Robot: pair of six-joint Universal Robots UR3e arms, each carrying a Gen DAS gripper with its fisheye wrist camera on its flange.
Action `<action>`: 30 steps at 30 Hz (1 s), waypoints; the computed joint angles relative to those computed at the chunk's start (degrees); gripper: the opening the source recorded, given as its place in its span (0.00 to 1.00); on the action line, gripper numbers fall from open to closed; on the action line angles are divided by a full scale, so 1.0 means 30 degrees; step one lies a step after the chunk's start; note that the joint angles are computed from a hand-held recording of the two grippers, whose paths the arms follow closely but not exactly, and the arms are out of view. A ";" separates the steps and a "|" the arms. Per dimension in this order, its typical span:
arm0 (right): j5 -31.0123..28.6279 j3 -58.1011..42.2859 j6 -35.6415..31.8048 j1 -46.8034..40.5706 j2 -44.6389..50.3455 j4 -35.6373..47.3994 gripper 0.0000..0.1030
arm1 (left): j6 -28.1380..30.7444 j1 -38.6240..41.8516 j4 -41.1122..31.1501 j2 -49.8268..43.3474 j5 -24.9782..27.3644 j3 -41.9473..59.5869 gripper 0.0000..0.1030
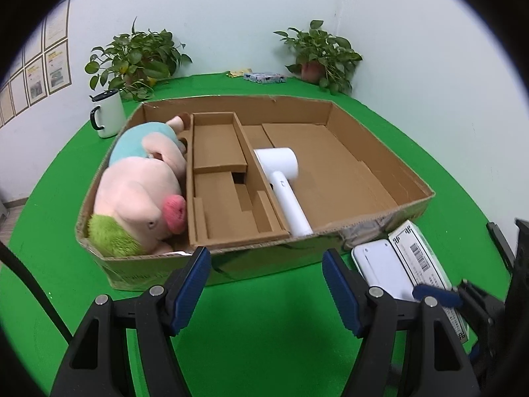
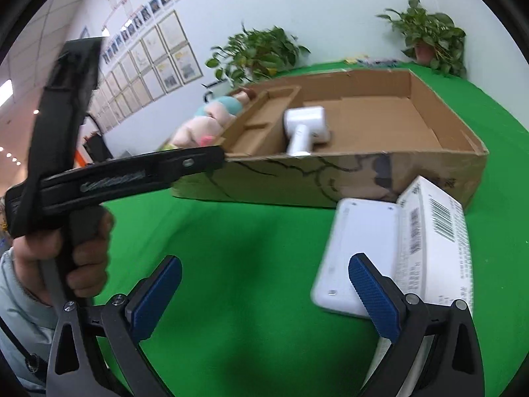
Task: Organize objects
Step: 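Move the right gripper to the white rectangular device on the table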
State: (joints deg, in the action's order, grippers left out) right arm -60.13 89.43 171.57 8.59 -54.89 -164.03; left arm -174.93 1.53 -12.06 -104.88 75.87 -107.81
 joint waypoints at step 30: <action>-0.7320 -0.7286 -0.1188 0.2089 0.4181 0.5387 0.66 | 0.0495 0.0320 -0.1272 -0.0229 -0.0900 -0.0872 0.68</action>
State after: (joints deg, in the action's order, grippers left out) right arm -82.08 67.58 168.01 14.85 -42.35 -147.86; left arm -173.44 2.50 -15.88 -105.56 73.17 -110.43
